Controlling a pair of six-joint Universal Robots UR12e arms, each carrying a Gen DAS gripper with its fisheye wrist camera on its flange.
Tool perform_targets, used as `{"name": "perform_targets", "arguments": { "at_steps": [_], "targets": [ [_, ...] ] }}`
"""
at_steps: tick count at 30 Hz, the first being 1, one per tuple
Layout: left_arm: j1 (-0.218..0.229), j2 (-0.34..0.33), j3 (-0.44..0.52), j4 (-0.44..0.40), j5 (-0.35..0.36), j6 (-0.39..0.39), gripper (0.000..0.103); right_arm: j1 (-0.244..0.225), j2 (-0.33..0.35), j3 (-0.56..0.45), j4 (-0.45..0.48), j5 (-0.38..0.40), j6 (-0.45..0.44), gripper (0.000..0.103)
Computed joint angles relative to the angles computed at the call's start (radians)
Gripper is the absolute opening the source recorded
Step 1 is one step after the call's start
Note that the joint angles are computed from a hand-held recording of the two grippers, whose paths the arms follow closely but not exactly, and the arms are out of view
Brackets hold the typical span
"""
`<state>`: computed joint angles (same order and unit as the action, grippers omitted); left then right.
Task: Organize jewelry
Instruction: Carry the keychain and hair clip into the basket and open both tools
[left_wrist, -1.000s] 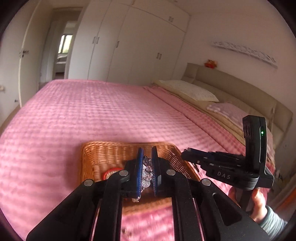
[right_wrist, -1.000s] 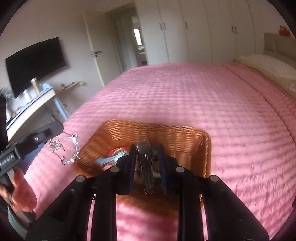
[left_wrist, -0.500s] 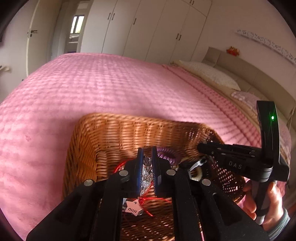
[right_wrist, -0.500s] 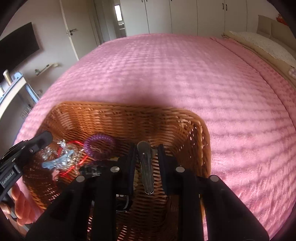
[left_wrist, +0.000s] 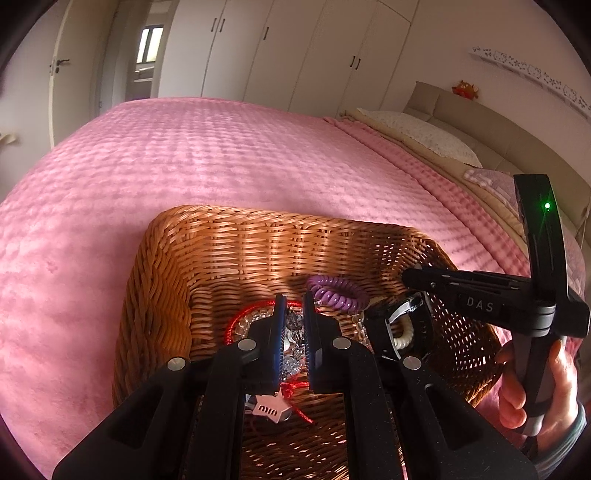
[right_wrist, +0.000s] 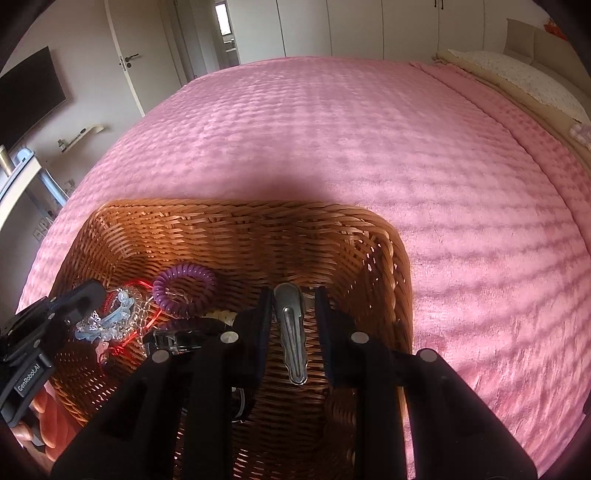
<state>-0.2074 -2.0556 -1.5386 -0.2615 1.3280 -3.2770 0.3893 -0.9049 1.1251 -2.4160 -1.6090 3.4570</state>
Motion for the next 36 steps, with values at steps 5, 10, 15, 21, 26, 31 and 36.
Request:
{"name": "perform_targets", "arguments": {
  "at_steps": [5,10,15,21,26,31,36],
  "targets": [
    [0.003,0.0,-0.001,0.003,-0.004,-0.008,0.007,-0.005,-0.004,0.009,-0.017,0.013,0.011,0.022],
    [0.009,0.004,-0.005,0.005,-0.026,-0.022,0.012,-0.011,-0.017,0.035,-0.065,0.05,0.033,0.034],
    [0.016,0.017,-0.026,0.061,-0.045,-0.038,0.02,0.004,-0.037,0.074,-0.146,-0.006,0.022,0.043],
    [0.02,0.044,-0.056,0.123,-0.049,-0.056,0.023,0.02,-0.077,0.144,-0.254,-0.052,0.016,0.043],
    [0.021,0.079,-0.095,0.161,-0.047,-0.073,0.027,0.038,-0.118,0.199,-0.294,-0.06,-0.002,0.043],
    [0.016,0.126,-0.154,0.17,-0.024,-0.073,0.031,0.065,-0.163,0.262,-0.321,-0.063,-0.031,0.043],
    [0.005,0.183,-0.241,0.144,0.029,-0.043,0.031,0.092,-0.201,0.325,-0.327,-0.05,-0.036,0.043]
  ]
}}
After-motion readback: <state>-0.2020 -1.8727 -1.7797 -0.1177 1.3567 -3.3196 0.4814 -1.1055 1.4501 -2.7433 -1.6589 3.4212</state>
